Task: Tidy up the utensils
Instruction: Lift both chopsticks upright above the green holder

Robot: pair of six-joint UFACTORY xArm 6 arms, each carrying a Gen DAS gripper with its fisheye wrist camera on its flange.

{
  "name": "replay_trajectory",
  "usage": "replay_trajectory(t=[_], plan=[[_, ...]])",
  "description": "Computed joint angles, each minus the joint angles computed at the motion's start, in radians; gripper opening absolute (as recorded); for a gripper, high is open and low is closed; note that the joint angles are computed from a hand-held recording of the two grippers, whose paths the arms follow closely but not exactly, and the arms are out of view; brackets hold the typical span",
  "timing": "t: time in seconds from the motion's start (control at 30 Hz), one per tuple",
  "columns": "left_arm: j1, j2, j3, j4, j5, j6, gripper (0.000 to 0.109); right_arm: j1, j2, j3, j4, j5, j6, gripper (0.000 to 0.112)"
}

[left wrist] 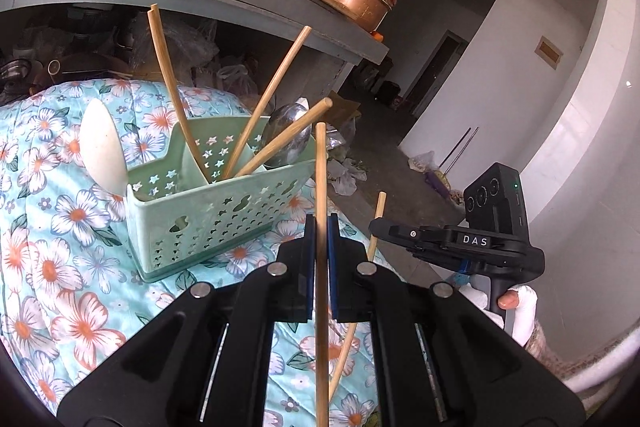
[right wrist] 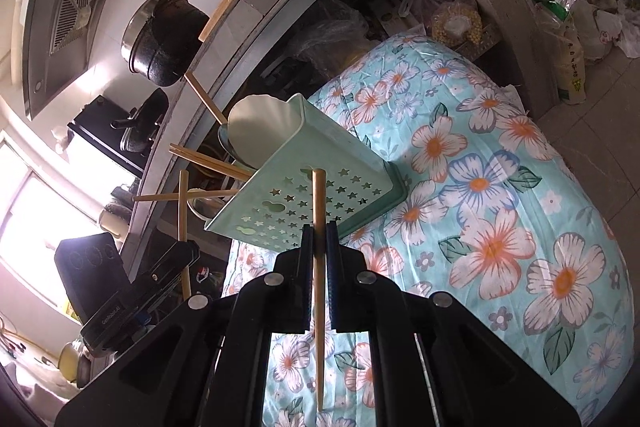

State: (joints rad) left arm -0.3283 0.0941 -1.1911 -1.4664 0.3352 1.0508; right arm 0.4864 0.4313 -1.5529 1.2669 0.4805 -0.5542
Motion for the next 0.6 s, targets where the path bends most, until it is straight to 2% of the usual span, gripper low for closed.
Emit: replay_trajectory(t=[0.13, 0.4, 0.5, 0.6], plan=[[0.0, 0.001, -0.005, -0.032, 0.004, 0.018, 0.005, -0.001, 0.0, 0.0, 0.001, 0.001, -0.002, 0.007], [0.007, -0.036, -0.055, -0.164, -0.012, 0.174, 0.005, -0.007, 0.003, -0.003, 0.009, 0.001, -0.007, 0.007], [0.005, -0.054, -0.094, -0.261, -0.028, 0.302, 0.005, -0.01, 0.01, -0.009, 0.007, 0.004, -0.003, 0.007], [-0.003, -0.051, -0.161, -0.415, -0.065, 0.49, 0.005, -0.012, 0.016, -0.014, 0.003, 0.011, 0.004, 0.007]])
